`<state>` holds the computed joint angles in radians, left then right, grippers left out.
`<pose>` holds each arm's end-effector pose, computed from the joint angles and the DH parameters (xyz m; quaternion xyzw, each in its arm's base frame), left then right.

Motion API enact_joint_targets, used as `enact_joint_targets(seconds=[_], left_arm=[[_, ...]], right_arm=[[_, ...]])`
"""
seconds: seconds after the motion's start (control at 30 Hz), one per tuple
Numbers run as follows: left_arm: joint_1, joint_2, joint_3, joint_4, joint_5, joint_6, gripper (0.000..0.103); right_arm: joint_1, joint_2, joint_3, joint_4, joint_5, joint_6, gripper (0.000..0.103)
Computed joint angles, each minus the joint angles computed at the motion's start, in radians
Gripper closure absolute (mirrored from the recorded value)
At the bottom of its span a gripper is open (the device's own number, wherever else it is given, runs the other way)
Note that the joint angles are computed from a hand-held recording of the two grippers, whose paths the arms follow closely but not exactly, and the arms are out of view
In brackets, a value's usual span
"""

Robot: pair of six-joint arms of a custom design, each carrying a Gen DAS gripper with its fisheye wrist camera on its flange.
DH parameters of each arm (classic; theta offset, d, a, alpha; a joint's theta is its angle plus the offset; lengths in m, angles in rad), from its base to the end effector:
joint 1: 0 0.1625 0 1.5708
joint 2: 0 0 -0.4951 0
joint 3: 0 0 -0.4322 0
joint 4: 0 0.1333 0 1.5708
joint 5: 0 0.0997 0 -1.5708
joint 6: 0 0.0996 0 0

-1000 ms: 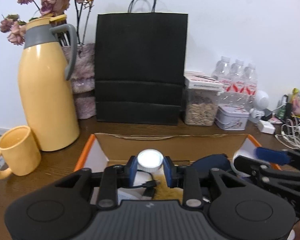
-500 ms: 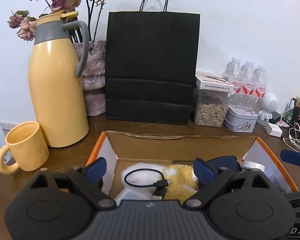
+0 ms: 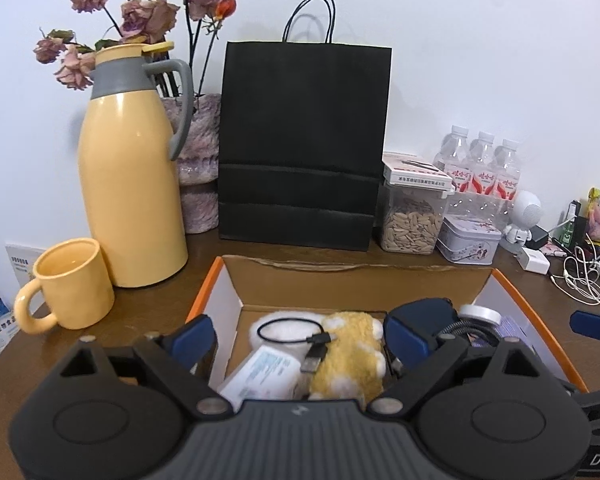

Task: Organize objects
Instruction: 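Lower the caps into the box and open both tools, then grasp a large white cap with the right tool while the left tool grasps the black cable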

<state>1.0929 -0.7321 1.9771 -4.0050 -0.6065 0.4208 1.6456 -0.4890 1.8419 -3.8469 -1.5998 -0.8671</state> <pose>-0.0833 -0.6285 0.1554 0.0848 0.7739 -0.5071 0.3698 0.1801 -0.6584 -0.0075 0.4004 -0.8007 0.4058 0.1838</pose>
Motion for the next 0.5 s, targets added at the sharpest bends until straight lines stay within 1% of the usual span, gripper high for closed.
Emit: enact_joint_targets(seconds=[0.33,0.5], left_arm=[[-0.053,-0.031,0.130,-0.093,0.066,0.005,0.009],[-0.071,-0.051,0.202,-0.117,0.102,-0.021,0.009]], right_arm=[[-0.031,-0.068,0.157,-0.064,0.008,-0.053,0.000],[-0.048,-0.091,0.224,-0.090,-0.001,-0.076,0.000]])
